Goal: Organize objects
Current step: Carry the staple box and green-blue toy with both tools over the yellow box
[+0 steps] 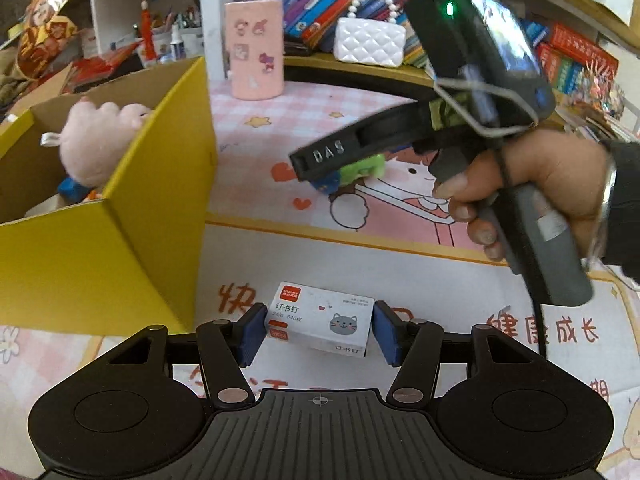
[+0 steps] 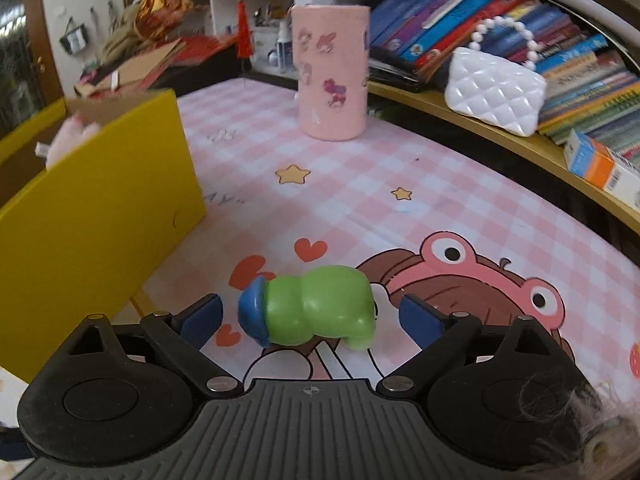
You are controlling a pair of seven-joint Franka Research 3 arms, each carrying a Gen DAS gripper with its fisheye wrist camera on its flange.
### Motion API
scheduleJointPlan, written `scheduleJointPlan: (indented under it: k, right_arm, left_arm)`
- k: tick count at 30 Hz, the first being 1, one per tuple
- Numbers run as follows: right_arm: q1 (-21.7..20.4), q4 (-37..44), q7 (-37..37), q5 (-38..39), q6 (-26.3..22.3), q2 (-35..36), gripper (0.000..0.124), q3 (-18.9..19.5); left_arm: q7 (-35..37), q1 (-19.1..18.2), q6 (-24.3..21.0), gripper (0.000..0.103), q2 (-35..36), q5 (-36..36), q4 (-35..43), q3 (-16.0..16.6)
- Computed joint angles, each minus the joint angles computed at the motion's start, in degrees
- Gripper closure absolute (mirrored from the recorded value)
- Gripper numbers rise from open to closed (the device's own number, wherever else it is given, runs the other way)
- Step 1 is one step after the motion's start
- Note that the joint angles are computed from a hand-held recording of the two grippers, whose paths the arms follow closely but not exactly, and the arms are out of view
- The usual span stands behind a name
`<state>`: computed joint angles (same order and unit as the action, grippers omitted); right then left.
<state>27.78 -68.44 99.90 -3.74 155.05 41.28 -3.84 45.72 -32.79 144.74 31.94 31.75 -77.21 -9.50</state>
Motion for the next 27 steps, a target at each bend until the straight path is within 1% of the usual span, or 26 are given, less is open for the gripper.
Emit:
scheduleJointPlan:
  k: [1, 2, 6, 10, 12, 15, 18, 22, 24, 27]
  right_arm:
    - [0.2, -0.1, 0.0, -0.5, 0.8, 0.2, 0.041, -0.4]
    - [-0.2, -0.6, -0.9, -0.2, 1.4, 0.0, 0.052, 0.2]
    - [0.4, -2.6, 0.0, -0.4, 2.2, -1.4, 0.056, -0.7]
    - [2.6, -10.4, 5.7, -1.1, 7.4, -6.7, 0.058, -3.1]
    - [4.8, -14.7, 10.2, -2.9, 9.5, -9.8, 0.058, -5.5]
    - [8.4, -20.8, 18.7, -6.7, 10.7, -14.7, 0.057, -9.3]
    - [11.9, -26.3, 28.1, -12.5, 10.5, -19.3, 0.057, -12.7]
    - [17.9, -33.1, 42.7, -24.1, 8.9, -25.4, 0.057, -17.4]
    - [19.8, -35.5, 48.9, -28.9, 7.2, -27.9, 0.057, -18.0]
    - [21.8, -38.1, 57.6, -35.1, 3.6, -31.0, 0.057, -17.3]
  left_arm:
    - [-0.4, 0.0, 0.2, 0.047, -0.5, 0.1, -0.6, 0.1]
    - [-0.8, 0.1, 0.5, 0.047, -0.8, 0.2, -1.1, 0.2]
    - [-1.6, 0.5, 1.5, 0.047, -2.5, 0.8, -3.4, 0.1]
    - [-1.8, 1.2, 2.8, 0.047, -4.4, 1.0, -6.1, -0.4]
    - [-1.5, 1.8, 3.8, 0.047, -5.4, 0.8, -7.6, -0.8]
    - [-1.0, 2.6, 5.3, 0.047, -6.7, 0.7, -9.7, -1.3]
    - [0.0, 3.5, 7.6, 0.047, -7.9, 0.6, -11.8, -1.6]
    - [2.3, 5.1, 11.2, 0.047, -9.9, 0.1, -15.1, -2.2]
    - [4.3, 6.3, 13.0, 0.047, -11.2, -0.7, -17.2, -2.7]
    - [6.8, 7.9, 15.4, 0.047, -13.7, -2.0, -20.9, -3.3]
